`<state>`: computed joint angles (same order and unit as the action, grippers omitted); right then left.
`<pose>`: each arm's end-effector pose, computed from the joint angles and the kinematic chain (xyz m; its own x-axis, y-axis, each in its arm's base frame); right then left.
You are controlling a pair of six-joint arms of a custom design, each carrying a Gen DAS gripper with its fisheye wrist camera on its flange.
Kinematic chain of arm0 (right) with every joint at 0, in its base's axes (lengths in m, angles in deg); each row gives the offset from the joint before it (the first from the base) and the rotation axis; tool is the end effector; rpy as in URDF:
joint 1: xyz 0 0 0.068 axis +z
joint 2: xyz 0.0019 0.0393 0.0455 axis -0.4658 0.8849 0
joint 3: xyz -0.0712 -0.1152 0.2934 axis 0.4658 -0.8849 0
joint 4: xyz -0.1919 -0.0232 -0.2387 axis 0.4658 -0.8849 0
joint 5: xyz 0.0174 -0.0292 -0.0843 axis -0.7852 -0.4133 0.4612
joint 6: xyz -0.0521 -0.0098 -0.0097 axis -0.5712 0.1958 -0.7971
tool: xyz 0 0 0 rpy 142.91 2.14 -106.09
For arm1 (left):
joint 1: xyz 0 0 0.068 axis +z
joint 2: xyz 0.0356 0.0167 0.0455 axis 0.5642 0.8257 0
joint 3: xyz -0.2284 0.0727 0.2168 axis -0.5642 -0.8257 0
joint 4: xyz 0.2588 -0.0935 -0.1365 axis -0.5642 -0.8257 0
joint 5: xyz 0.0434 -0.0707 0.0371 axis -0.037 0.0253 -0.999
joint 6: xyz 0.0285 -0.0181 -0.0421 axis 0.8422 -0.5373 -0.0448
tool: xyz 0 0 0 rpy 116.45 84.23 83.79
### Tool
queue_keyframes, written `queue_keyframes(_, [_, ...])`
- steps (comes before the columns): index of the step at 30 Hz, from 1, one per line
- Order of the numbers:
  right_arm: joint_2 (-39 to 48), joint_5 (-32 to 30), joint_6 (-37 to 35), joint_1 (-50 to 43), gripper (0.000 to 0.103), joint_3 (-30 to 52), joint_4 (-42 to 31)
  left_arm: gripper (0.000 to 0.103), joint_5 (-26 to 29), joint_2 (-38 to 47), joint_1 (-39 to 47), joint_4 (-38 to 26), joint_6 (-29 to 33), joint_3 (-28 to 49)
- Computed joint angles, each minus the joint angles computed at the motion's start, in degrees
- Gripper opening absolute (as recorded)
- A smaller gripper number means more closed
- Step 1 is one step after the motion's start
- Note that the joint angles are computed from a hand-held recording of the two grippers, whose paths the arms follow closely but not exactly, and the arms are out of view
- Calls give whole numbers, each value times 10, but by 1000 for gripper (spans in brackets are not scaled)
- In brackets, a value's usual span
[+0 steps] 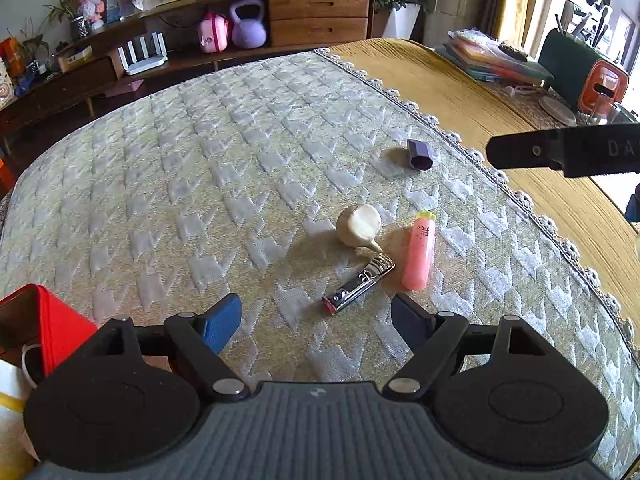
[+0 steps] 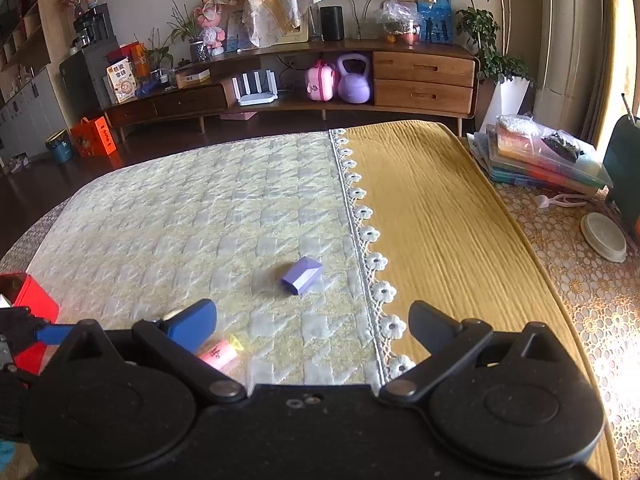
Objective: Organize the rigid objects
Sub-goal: 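Grasp nail clipper with left tool while right tool grasps purple cap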
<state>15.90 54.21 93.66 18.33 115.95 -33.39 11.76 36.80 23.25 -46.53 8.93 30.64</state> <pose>0.2349 0.2198 0.2098 -0.6870 0.1090 -0.7184 0.0211 0.9913 0.1302 0.2719 -0.0596 0.1707 -0.7130 0.3830 -0.5873 0.4731 0.8810 0.0001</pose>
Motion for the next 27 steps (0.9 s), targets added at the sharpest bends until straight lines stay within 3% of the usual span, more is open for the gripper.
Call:
queue_keyframes(11, [98,-37,-20,-43,92,42,53,81,14,58,4,49,24,8])
queue_keyframes(16, [135,-43,-17,-52,82,59,66,69,33,56,6,85,44,-8])
queue_keyframes(19, [153,-41,-16,-54,76,72,64,56,46,51,4,99,57,-18])
queue_keyframes(21, [163,-38,-20,-54,72,80,64,39,56,44,1,106,68,-26])
queue_keyframes(27, [183,-11,-31,-46,56,96,59,29,42,34,-18,127,67,-43])
